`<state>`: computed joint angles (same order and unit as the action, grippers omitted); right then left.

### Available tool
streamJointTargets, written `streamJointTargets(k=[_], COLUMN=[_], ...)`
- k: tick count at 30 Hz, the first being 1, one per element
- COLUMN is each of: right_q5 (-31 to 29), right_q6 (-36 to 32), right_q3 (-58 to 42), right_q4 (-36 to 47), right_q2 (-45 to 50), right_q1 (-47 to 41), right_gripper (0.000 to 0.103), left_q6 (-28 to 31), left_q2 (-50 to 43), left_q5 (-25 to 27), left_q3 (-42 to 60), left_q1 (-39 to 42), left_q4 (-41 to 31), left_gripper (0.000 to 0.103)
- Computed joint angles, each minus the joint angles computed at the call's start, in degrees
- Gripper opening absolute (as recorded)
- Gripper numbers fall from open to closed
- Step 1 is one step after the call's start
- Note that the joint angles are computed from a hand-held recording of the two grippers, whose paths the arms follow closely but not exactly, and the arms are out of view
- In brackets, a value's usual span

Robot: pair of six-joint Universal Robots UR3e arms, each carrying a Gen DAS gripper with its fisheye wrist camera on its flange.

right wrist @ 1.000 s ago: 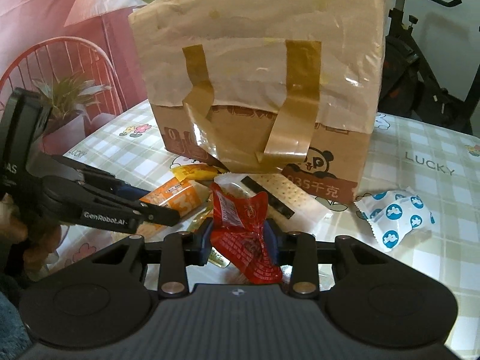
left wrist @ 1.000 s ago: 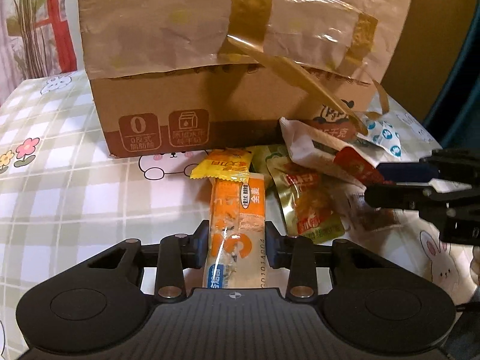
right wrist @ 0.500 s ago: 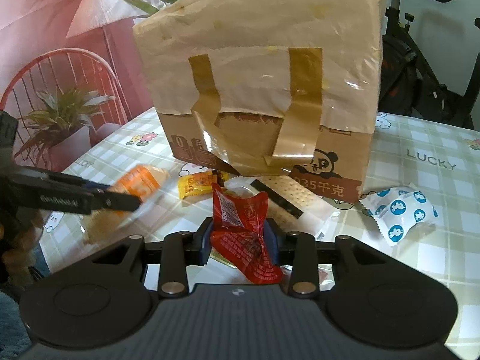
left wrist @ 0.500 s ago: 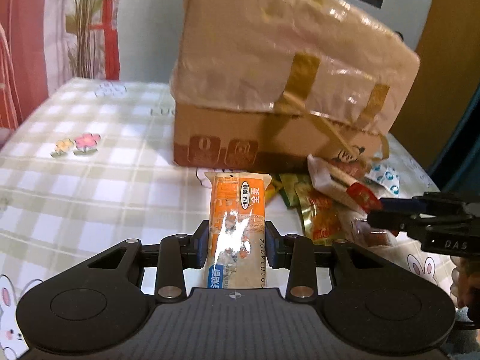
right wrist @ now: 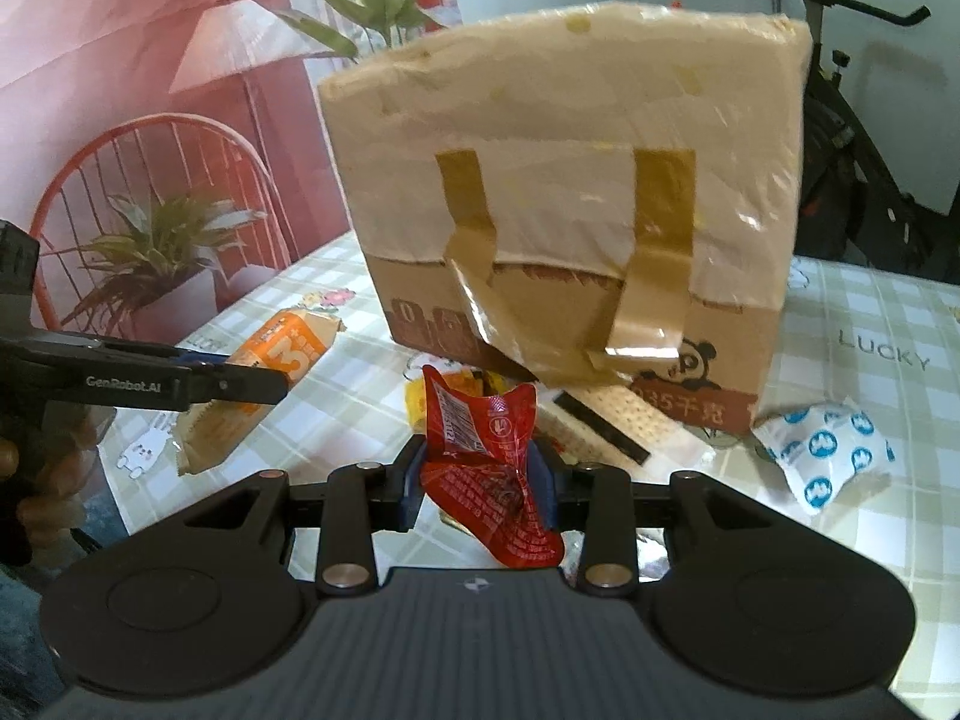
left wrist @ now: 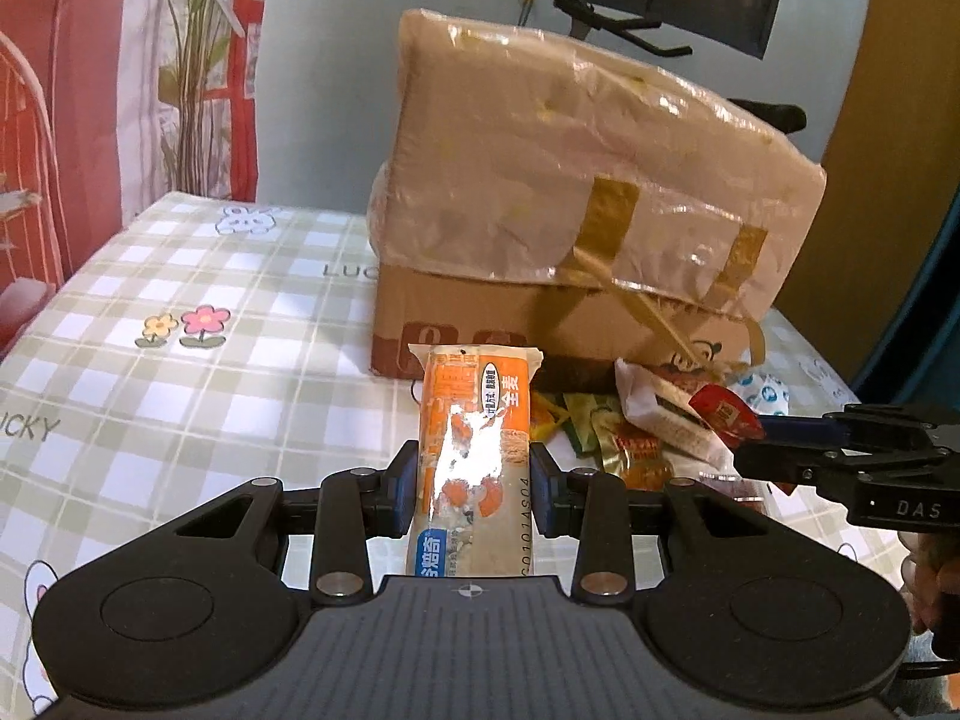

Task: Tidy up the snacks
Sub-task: 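Lift the wafer bar and red packet and carry both over the box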

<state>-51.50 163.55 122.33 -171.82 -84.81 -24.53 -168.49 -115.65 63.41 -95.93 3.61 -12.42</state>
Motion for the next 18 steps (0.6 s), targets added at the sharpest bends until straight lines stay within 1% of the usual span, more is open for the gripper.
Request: streamJointTargets(k=[10, 15, 18], right_q5=[5.6, 8.54, 10.82], right_q6=[-1.7, -0.97, 0.13], right_q3=[-1.39, -2.94, -5.48], right_q4=[1.35, 1.21, 1.09], right_q2=[-3.05, -4.66, -4.72], right_q1=[-0.61, -1.48, -2.26], right_gripper=[0.038, 0.038, 0.038], left_q6=[-0.59, -0.45, -0.81], left_q2=[1.3, 1.66, 1.35], left_q5=[-2.42, -3.36, -4.3], left_q3=[2.19, 3.7, 6.69], left_q1=[0.48, 0.51, 0.49], left_q4=[-0.35, 0.62, 0.41], left_gripper=[0.039, 0.039, 0.039])
